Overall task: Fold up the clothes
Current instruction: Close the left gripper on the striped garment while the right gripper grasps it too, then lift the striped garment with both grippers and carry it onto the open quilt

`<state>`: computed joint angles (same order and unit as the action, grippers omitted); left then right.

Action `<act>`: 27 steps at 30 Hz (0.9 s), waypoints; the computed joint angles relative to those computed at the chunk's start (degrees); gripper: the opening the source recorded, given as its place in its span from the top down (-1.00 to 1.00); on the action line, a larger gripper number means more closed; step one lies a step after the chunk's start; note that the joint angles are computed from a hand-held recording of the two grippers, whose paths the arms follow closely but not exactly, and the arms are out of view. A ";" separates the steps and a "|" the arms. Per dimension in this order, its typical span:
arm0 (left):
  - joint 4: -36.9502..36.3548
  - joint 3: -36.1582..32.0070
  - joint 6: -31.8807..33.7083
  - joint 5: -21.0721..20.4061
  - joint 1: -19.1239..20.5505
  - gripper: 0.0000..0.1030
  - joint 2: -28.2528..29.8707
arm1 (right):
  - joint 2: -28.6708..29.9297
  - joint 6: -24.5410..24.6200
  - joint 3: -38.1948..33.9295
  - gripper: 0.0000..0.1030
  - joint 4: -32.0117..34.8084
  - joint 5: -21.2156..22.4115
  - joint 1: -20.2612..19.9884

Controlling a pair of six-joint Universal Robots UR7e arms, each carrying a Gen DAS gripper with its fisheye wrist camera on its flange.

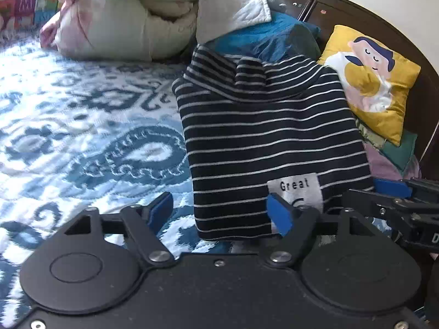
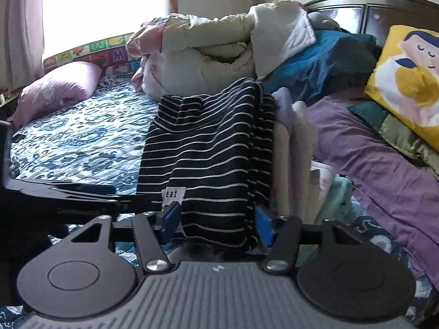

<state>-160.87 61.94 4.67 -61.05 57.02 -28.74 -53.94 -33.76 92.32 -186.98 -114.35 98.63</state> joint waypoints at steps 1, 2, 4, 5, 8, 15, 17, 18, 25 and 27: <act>0.35 -0.71 -0.12 -0.28 0.27 -0.41 0.46 | 0.29 -0.57 -0.24 -0.02 -0.23 -0.14 0.03; 0.66 -1.34 -0.21 -0.70 0.52 -0.41 0.88 | 0.58 -1.10 -0.48 -0.01 -0.42 -0.27 0.05; 1.05 -1.80 -1.65 -2.65 1.13 -0.39 1.08 | 0.96 -1.39 -0.97 0.00 -0.37 -0.37 -0.02; 1.19 -1.94 -2.51 -3.75 1.46 -0.37 1.11 | 1.14 -1.49 -1.22 0.00 -0.32 -0.42 -0.07; 1.31 -2.23 -5.10 -7.46 2.37 -0.17 1.08 | 1.68 -1.29 -2.03 0.00 -0.23 -1.25 -0.20; 3.96 -2.67 -5.74 -8.48 1.68 0.64 0.63 | 1.47 0.39 -2.48 0.30 2.44 -0.18 -0.63; 4.12 -1.89 -5.04 -8.18 1.24 0.81 -0.09 | 0.55 2.11 -2.08 0.48 3.76 1.01 -0.91; 3.88 -1.29 -5.00 -8.26 1.10 0.89 -0.55 | 0.17 2.44 -1.89 0.52 4.36 1.25 -0.90; -0.89 6.13 -4.98 -8.63 -0.84 0.93 -5.88 | -3.29 4.37 0.74 0.66 5.49 3.92 -0.22; -2.69 8.92 -4.54 -8.44 -1.75 0.93 -8.03 | -4.50 4.57 1.71 0.66 5.74 4.45 0.61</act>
